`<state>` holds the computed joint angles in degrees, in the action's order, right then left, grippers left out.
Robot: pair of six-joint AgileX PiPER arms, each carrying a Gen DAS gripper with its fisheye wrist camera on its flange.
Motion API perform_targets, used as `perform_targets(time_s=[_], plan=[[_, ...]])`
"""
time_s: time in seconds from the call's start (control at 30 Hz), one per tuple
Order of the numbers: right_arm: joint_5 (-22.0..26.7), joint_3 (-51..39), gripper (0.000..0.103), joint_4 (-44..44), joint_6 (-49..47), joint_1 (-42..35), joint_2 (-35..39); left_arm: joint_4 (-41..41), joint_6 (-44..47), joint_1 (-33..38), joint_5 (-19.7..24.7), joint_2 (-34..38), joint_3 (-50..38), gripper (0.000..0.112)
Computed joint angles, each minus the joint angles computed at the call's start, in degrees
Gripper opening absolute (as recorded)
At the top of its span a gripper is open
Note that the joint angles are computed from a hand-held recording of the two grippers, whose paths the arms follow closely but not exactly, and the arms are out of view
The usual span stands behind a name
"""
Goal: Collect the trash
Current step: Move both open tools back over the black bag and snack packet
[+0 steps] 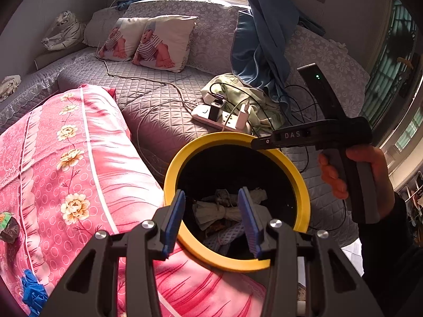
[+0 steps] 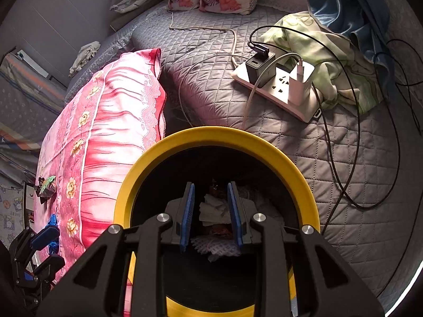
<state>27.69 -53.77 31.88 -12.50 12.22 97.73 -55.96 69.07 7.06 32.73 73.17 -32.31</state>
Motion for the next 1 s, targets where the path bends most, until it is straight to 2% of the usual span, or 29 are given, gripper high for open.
perform_targets(time_s=[0.13,0.33,0.43,0.53,0.67,0.83,0.93,1.0], plan=[[1.0,-3.1,0.024,-3.7,4.6,3.6,0.7,-0.5,3.7,7.6,3.3,-1.0,-0.1,0.04],[3.5,-11.6,0.026,-8.4,10.7,12.4,4.1,-0.1,10.9,25.9,10.1,0.5,-3.1,0.04],[4.7,-17.1,0.032,-9.2,12.3,17.3,7.0,0.6,13.8,36.1,12.8,3.7,-6.3,0.04],[6.6,-23.9,0.032,-9.9,13.6,22.1,11.0,1.3,15.7,45.7,14.8,7.6,-10.5,0.04],[10.1,-34.4,0.038,-9.8,14.6,28.0,17.7,1.8,16.6,55.8,15.9,13.5,-17.4,0.047],[17.2,-51.8,0.045,-11.6,17.2,35.1,28.0,2.9,13.4,62.5,16.6,21.4,-26.7,0.06],[22.2,-64.2,0.054,-13.5,19.0,38.7,34.6,3.9,10.5,63.8,16.1,26.0,-31.4,0.063],[26.4,-74.2,0.056,-14.8,20.4,40.6,39.8,5.0,7.7,64.0,16.3,28.9,-34.2,0.066]])
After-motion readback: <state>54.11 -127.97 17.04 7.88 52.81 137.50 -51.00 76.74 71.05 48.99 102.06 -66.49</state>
